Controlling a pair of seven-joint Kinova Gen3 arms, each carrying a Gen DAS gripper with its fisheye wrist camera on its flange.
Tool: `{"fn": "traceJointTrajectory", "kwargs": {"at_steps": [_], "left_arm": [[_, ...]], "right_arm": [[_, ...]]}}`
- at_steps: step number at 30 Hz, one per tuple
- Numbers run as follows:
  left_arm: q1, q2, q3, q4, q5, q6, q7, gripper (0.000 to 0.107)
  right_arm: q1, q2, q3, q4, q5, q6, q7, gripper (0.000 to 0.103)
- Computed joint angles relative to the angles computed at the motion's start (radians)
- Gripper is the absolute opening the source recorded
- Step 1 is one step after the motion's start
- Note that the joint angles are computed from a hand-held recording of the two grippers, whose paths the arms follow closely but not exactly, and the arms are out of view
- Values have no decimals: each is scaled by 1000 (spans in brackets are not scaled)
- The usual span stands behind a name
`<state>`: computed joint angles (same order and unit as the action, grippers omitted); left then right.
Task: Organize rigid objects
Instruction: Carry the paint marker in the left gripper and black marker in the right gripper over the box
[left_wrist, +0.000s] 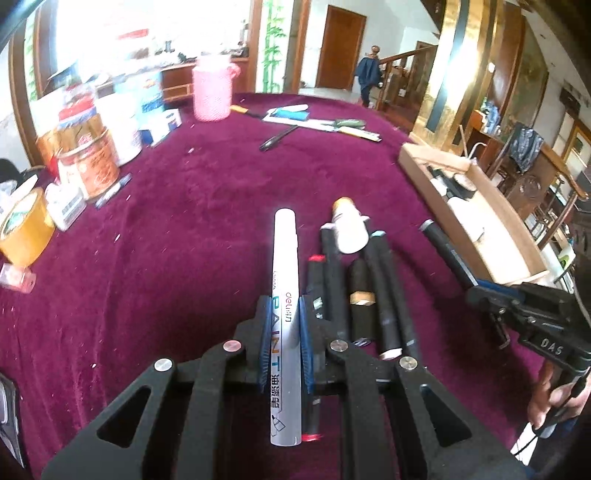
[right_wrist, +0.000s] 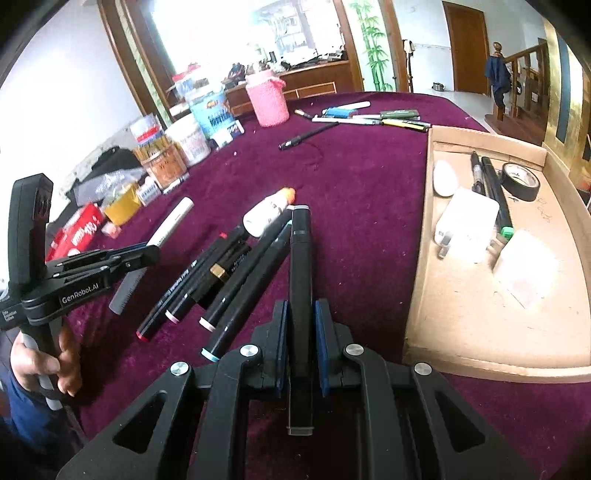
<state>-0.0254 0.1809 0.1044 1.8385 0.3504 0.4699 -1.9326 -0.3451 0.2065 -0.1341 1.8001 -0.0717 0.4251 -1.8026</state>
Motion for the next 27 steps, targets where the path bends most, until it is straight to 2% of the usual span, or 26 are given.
{"fn": "traceJointTrajectory", "kwargs": {"at_steps": [5, 12, 15, 18, 27], "left_arm": [[29, 9, 33, -52, 26, 34, -18, 12], [93, 68, 72, -170, 50, 98, -4, 12], [129, 101, 85, -227, 46, 123, 16, 12], [171, 137, 94, -287, 30, 150, 50, 12], [293, 275, 97, -484, -54, 243, 168, 12]], "right_arm": [[99, -32, -42, 40, -140, -46, 110, 13], [191, -96, -18, 101, -283, -93, 210, 13], [221, -119, 15, 121, -301, -104, 205, 13], [212, -134, 66, 135, -252, -113, 135, 13], [266, -115, 97, 95, -192, -59, 80, 13]]}}
